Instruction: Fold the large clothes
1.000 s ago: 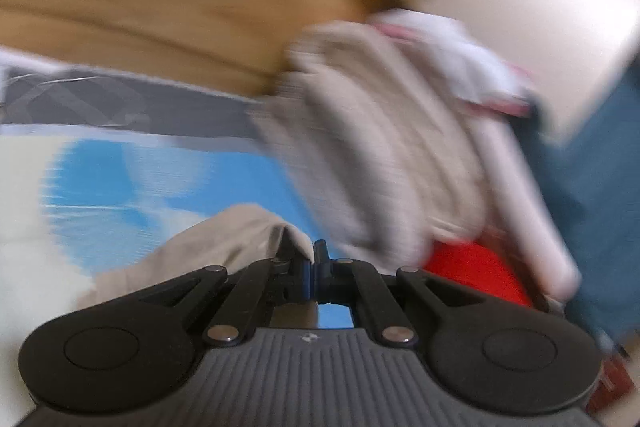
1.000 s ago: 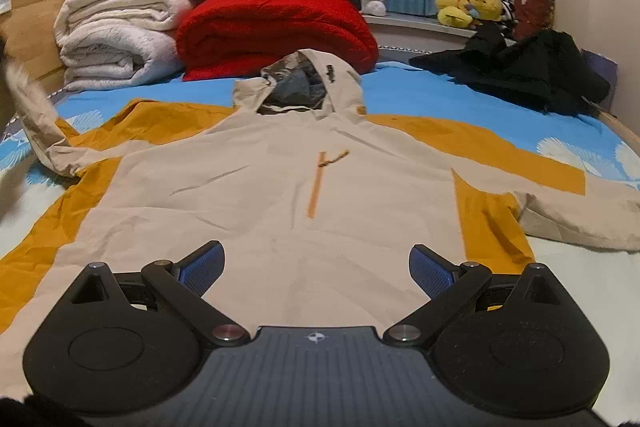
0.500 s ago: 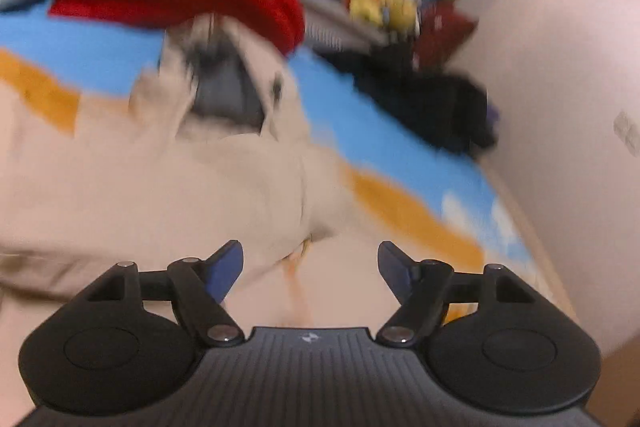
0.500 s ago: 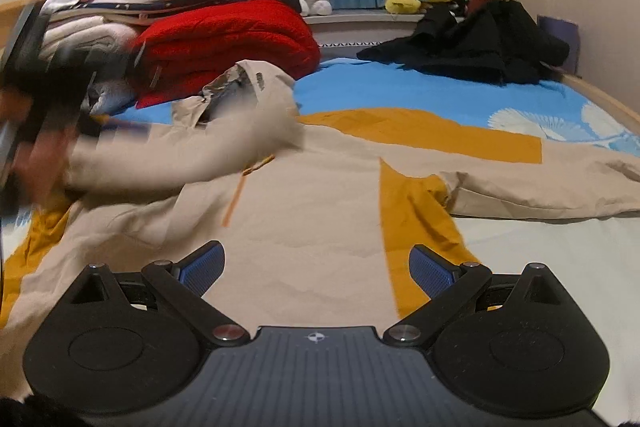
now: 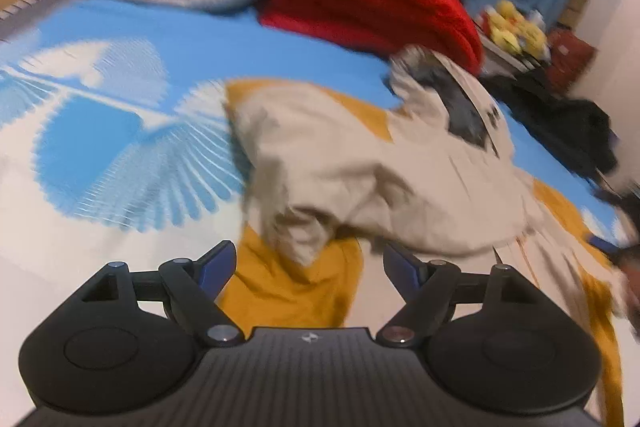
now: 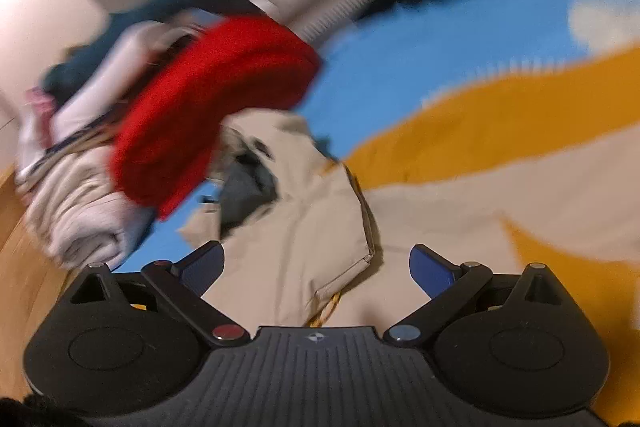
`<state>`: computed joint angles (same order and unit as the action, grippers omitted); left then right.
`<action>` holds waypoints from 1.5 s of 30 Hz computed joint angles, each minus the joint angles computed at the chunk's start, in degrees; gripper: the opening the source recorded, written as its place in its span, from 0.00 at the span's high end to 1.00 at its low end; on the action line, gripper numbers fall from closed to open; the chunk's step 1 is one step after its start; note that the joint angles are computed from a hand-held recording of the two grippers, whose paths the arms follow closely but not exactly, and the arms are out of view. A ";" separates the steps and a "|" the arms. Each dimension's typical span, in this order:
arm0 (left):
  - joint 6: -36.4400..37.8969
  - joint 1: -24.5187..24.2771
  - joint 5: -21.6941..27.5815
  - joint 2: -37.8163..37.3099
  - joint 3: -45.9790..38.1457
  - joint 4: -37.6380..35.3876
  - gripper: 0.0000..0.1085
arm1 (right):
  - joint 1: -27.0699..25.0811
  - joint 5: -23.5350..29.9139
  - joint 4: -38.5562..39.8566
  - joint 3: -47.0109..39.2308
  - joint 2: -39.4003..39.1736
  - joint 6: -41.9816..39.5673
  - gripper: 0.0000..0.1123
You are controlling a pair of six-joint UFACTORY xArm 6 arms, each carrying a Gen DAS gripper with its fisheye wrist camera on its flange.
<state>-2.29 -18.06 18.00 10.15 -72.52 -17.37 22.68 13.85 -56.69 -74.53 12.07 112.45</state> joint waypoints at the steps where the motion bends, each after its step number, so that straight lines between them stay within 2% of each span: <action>1: 2.29 -0.13 0.77 1.72 -1.64 -1.60 0.22 | 0.06 0.99 3.62 -2.45 2.82 -2.37 0.12; 5: -2.51 -0.30 0.65 5.73 -4.19 6.07 0.22 | 1.06 6.08 17.42 -13.56 14.01 -15.40 0.12; 6: -2.79 -0.40 0.48 7.15 -5.58 6.41 0.22 | 1.58 7.82 18.69 -15.83 15.85 -16.96 0.12; 7: -4.21 -0.45 -0.22 7.21 -5.33 8.15 0.24 | 1.98 9.07 17.90 -17.57 17.09 -16.88 0.17; 8: -5.92 -0.23 -1.29 6.71 -4.29 10.61 0.25 | 2.50 9.94 15.99 -19.32 18.15 -16.98 0.40; 9: -8.87 -0.11 -2.36 7.00 -4.31 14.44 0.39 | 3.25 12.30 15.69 -21.27 18.91 -18.87 0.58; 10: -12.08 0.25 -3.82 6.97 -3.87 18.87 0.64 | 3.90 14.32 16.14 -23.12 19.52 -21.65 0.74; 11: -14.04 0.44 -3.50 7.13 -4.33 21.39 0.75 | 4.24 13.93 15.28 -23.63 19.29 -22.50 0.83; 12: -18.40 0.96 -1.71 7.35 -5.22 26.05 0.81 | 4.24 12.73 12.73 -23.77 18.68 -21.75 0.88; 14: -22.68 1.94 -0.99 7.42 -5.57 28.93 0.81 | 4.22 10.91 6.26 -22.61 15.90 -18.00 0.92; 16: -25.79 2.87 1.05 7.95 -6.52 30.29 0.81 | 3.91 9.41 0.48 -19.25 11.53 -12.25 0.93; 19: -21.17 3.71 0.97 8.10 -6.22 23.00 0.80 | 2.82 8.86 -10.41 -11.30 4.47 -0.47 0.94; 21: -20.52 3.71 1.20 8.14 -6.19 22.83 0.77 | 2.18 9.71 -8.35 -6.53 2.72 -1.02 0.94; 23: -21.12 3.57 2.32 8.25 -6.62 25.28 0.72 | 2.30 12.60 0.46 -4.03 3.70 -6.65 0.95; 24: -21.84 3.55 3.10 8.28 -6.98 26.69 0.67 | 2.42 13.44 2.25 -3.08 4.31 -7.11 0.95; 27: -21.40 3.84 4.67 8.47 -7.81 26.24 0.53 | 3.30 15.32 -2.41 -1.69 5.47 -3.80 0.95; 31: -9.12 4.42 6.05 7.50 -7.98 14.17 0.51 | 4.69 18.33 -7.65 -2.30 4.52 -0.41 0.96; 33: 2.73 4.87 6.04 5.89 -7.37 2.18 0.51 | 4.92 19.58 -10.91 -1.56 2.61 0.04 0.96; 34: 8.41 5.27 6.32 5.02 -7.20 -3.82 0.48 | 4.52 20.12 -9.58 -2.47 3.06 -3.33 0.94; 35: 13.58 5.87 6.57 4.21 -7.03 -9.81 0.45 | 4.16 19.99 -7.50 -2.78 3.20 -6.06 0.87; 36: 16.54 6.40 6.82 3.52 -6.94 -13.81 0.37 | 3.37 19.25 -4.16 -2.39 2.81 -8.77 0.79; 37: 20.82 7.35 7.27 2.94 -7.10 -19.80 0.26 | 2.86 18.72 -2.31 -1.90 2.44 -9.52 0.59; 38: 22.92 8.08 6.90 2.71 -7.27 -23.82 0.23 | 2.28 17.44 -2.85 -0.74 1.39 -7.87 0.46; 40: 22.94 9.47 6.04 3.06 -8.46 -27.77 0.23 | 2.59 18.16 -9.61 2.02 -1.69 0.43 0.42; 41: 22.24 10.34 6.25 4.17 -10.14 -29.43 0.23 | 3.02 19.11 -11.49 3.35 -3.38 2.68 0.40; 42: 19.89 11.07 7.01 5.66 -12.25 -28.83 0.23 | 3.23 17.66 -12.23 4.86 -5.19 3.55 0.40; 43: 17.06 11.77 8.20 8.08 -15.51 -27.65 0.23 | 3.15 13.81 -13.26 5.97 -6.43 4.89 0.41; 45: 11.85 12.69 12.37 14.12 -23.80 -23.74 0.23 | 3.22 1.82 -15.15 5.06 -5.42 9.45 0.42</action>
